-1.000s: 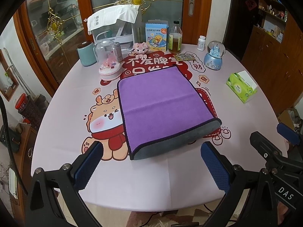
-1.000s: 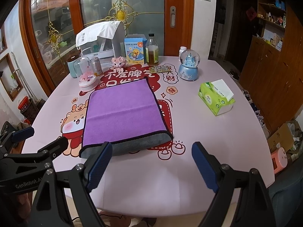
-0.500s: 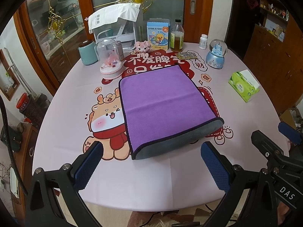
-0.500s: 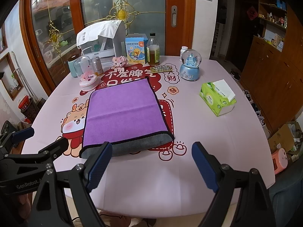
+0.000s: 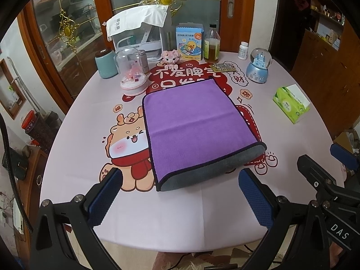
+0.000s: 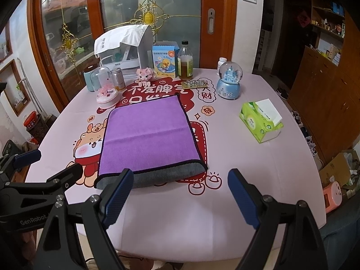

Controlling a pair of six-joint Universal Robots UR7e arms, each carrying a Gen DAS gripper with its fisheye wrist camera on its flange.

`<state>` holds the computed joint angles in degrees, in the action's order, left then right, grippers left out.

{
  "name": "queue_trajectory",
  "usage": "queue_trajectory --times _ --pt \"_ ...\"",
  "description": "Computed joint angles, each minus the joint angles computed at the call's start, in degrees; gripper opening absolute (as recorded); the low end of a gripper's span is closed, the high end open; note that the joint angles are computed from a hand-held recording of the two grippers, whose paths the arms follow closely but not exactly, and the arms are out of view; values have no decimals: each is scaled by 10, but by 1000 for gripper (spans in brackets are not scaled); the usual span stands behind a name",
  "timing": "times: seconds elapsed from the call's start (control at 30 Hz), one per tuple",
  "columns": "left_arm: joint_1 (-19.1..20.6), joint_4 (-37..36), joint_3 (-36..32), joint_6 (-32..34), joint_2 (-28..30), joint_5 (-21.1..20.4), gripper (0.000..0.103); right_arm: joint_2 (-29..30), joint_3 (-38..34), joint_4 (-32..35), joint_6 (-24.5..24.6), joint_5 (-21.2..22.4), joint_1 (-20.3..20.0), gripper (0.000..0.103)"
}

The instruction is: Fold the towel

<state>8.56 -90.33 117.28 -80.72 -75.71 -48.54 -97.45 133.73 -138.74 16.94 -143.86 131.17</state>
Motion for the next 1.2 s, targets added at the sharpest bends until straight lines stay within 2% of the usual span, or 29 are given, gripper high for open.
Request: queue_trajectory --times 0.6,0.83,1.07,1.2 --pt "-4 41 -19 -42 5 -3 102 -13 4 -31 -56 27 -12 86" --pt "12 72 -23 -63 -2 3 102 -7 9 -78 -92 38 -32 86" --pt "48 65 -3 -61 -26 35 102 28 8 -153 -167 27 -74 86" --pt "79 58 4 -39 -26 44 102 45 -1 -186 -221 26 -108 86"
